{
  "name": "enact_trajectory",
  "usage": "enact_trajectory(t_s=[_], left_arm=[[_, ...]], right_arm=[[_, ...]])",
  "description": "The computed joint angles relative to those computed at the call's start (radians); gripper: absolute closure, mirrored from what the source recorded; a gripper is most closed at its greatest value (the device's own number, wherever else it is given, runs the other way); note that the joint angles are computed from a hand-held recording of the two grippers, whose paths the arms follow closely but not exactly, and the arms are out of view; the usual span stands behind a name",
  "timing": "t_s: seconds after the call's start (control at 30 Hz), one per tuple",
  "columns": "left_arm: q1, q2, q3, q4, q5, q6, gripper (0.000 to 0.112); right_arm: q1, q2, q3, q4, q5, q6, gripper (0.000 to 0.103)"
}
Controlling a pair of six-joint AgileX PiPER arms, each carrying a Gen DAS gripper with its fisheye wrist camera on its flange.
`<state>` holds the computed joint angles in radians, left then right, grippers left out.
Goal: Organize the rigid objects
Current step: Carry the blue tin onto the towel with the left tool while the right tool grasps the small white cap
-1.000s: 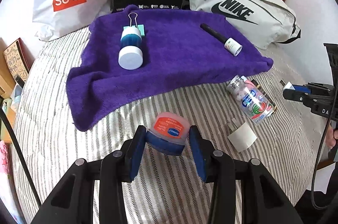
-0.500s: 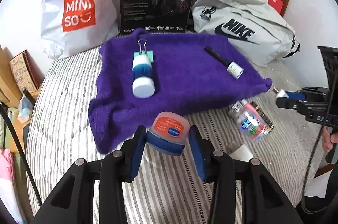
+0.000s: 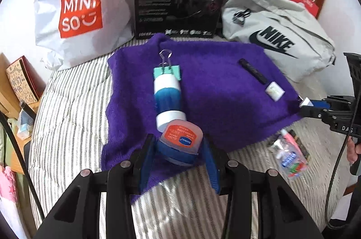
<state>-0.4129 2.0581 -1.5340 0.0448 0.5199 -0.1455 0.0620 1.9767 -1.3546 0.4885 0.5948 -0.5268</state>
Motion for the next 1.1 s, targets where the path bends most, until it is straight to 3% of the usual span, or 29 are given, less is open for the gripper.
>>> enact_trajectory(t_s=[0.23, 0.8, 0.97, 1.1], left_arm=[[0.022, 0.079, -0.079, -0.007, 0.051, 0.018, 0.072], [0.034, 0.187, -0.226, -0.025, 0.122, 0.058, 0.074], [0.016, 0.232, -0.298, 0.034, 0.176, 0.036, 0.082], [0.023, 0.242, -0.308, 0.005, 0.173, 0.054, 0.084]], right_arm=[[0.007, 0.099, -0.115, -0.081, 0.047, 0.071, 0.080], [0.033, 0.200, -0.244, -0.156, 0.108, 0.120, 0.080], [0.040, 0.224, -0.279, -0.172, 0.126, 0.133, 0.080], [0.042, 0.241, -0.297, -0.175, 0.134, 0.142, 0.080]])
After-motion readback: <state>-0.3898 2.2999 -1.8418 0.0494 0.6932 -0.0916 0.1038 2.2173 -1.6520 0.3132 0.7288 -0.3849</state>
